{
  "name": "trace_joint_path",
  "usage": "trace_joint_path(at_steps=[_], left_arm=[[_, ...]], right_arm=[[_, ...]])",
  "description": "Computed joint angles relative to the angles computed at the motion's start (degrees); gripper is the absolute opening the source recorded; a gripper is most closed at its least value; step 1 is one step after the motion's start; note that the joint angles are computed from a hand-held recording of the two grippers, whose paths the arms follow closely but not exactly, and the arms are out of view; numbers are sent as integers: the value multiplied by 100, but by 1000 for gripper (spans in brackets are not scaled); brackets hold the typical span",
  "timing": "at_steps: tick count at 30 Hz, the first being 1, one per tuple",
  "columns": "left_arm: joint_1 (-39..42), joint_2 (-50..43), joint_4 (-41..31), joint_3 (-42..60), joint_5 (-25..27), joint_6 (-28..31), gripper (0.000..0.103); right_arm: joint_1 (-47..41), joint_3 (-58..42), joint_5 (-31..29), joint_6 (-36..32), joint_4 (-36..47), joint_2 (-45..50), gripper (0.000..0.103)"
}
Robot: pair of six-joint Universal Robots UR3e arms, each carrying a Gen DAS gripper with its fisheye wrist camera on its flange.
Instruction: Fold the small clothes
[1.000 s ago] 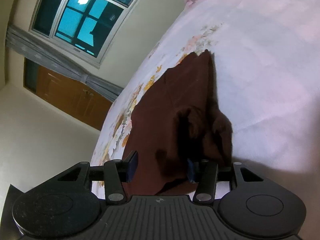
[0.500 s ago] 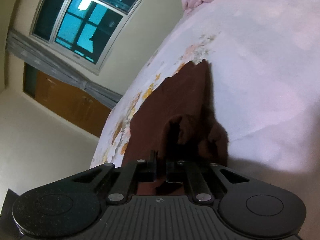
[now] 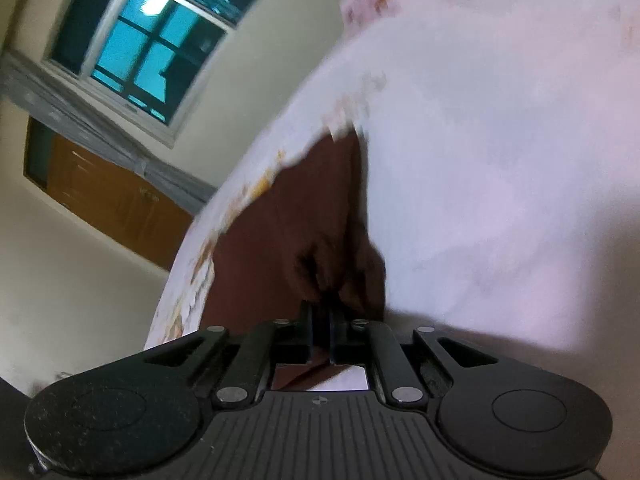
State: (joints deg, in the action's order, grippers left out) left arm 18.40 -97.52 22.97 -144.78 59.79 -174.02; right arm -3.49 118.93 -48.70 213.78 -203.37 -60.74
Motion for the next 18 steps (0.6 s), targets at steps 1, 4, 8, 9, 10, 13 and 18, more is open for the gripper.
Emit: trace_joint_path(at_steps=[1,4,8,9,10,13,18], left_arm=[[118,33,161,-11,-53,-162,51],[-70,-495,381,721,225,-796,68],[-549,-1487,-273,2195,473,-1269,68],[-587,-1661,-661,2456,506,-1296,69],[-590,-1746,-701,2477,507,-1259,70],[-418,-1494,-750,2429,204,-1184,66],[-515,-2110,-1157,3398,381,-1525,69]], right_arm=[[-7,104,-97,-128,-77,-173,7],[212,-204,-401,-696,243,-376,7],[800,-1075,-998,-1400,782,-61,6],[938,-1316,-1238,-1745,1092,61,6],[1112,-1641,-1617,-2146,1760,182,0],[1029,-1638,-1467,-2421,1970,190,0],[1011,-2110,-1242,-2209,1320,534,0]])
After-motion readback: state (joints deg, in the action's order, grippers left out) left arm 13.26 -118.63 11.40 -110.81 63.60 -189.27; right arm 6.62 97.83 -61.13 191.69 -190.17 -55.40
